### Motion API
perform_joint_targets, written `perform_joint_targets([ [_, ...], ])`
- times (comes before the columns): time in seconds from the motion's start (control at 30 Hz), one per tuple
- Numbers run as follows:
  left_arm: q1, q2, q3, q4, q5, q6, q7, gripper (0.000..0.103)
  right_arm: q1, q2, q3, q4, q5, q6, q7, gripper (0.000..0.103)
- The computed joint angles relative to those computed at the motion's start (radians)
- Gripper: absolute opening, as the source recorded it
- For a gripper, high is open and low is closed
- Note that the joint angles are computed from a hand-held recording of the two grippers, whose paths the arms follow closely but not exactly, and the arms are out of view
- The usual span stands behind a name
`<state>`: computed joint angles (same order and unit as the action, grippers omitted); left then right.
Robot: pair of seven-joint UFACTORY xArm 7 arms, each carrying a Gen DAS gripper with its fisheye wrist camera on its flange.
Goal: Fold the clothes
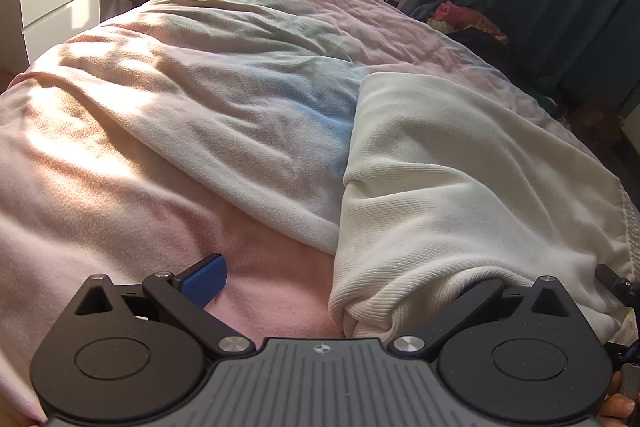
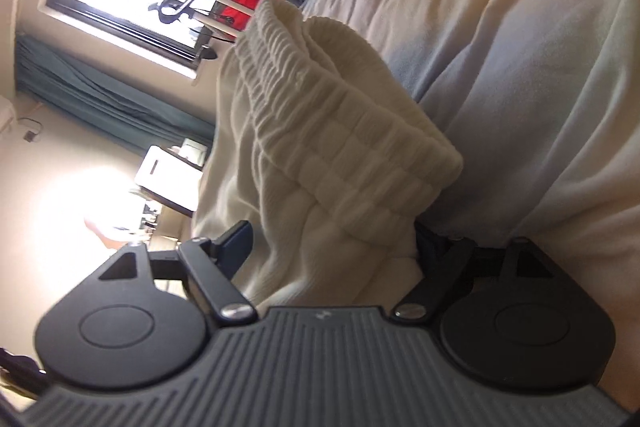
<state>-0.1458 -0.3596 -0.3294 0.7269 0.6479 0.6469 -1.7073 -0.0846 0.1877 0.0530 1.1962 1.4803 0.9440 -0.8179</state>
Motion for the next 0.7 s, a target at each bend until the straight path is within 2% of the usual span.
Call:
perform_joint_targets([
  [0.1,0.000,-0.007,0.017,-0.016,-0.011,-0.038,0.015,0.103,-0.015,-0.023,-0.002,-0.015,0.072,0.052,-0.082,0.085],
  [0.17,0.001,-0.009,0.025,-0.023,-0.027,-0.063,0.033,0.103,0.010,-0.039,-0.003,-0.016,0.005,-0.009,-0.081,0.082],
  [0.2,0.000,-0.009,0.029,-0.025,-0.037,-0.074,0.047,0.103,0.030,-0.042,-0.001,-0.016,-0.053,-0.062,-0.061,0.077],
  [0.23,0.000,-0.009,0.032,-0.027,-0.047,-0.084,0.062,0.103,0.049,-0.045,0.002,-0.017,-0.113,-0.114,-0.037,0.068],
  [0.27,-0.003,-0.009,0.034,-0.028,-0.057,-0.094,0.079,0.102,0.059,-0.048,0.004,-0.020,-0.141,-0.146,-0.026,0.060],
  [0.3,-0.004,-0.014,0.035,-0.033,-0.069,-0.106,0.093,0.101,0.061,-0.054,0.005,-0.022,-0.152,-0.161,-0.019,0.056],
  [0.37,-0.013,-0.059,0.064,-0.096,-0.124,-0.219,0.105,0.099,0.061,-0.077,0.004,-0.034,-0.144,-0.177,-0.021,0.043],
  [0.43,-0.023,-0.103,0.092,-0.160,-0.193,-0.336,0.129,0.099,0.062,-0.096,-0.002,-0.046,-0.126,-0.188,-0.019,0.038],
  [0.5,-0.033,-0.144,0.125,-0.232,-0.259,-0.464,0.140,0.099,0.062,-0.108,-0.010,-0.056,-0.107,-0.192,-0.011,0.036],
  [0.57,-0.016,-0.152,0.127,-0.271,-0.296,-0.562,0.135,0.099,0.066,-0.114,-0.012,-0.062,-0.092,-0.209,-0.018,0.035],
  [0.7,-0.017,-0.107,0.144,-0.283,-0.346,-0.703,0.191,0.098,0.076,-0.129,-0.016,-0.075,-0.036,-0.243,-0.066,0.034],
])
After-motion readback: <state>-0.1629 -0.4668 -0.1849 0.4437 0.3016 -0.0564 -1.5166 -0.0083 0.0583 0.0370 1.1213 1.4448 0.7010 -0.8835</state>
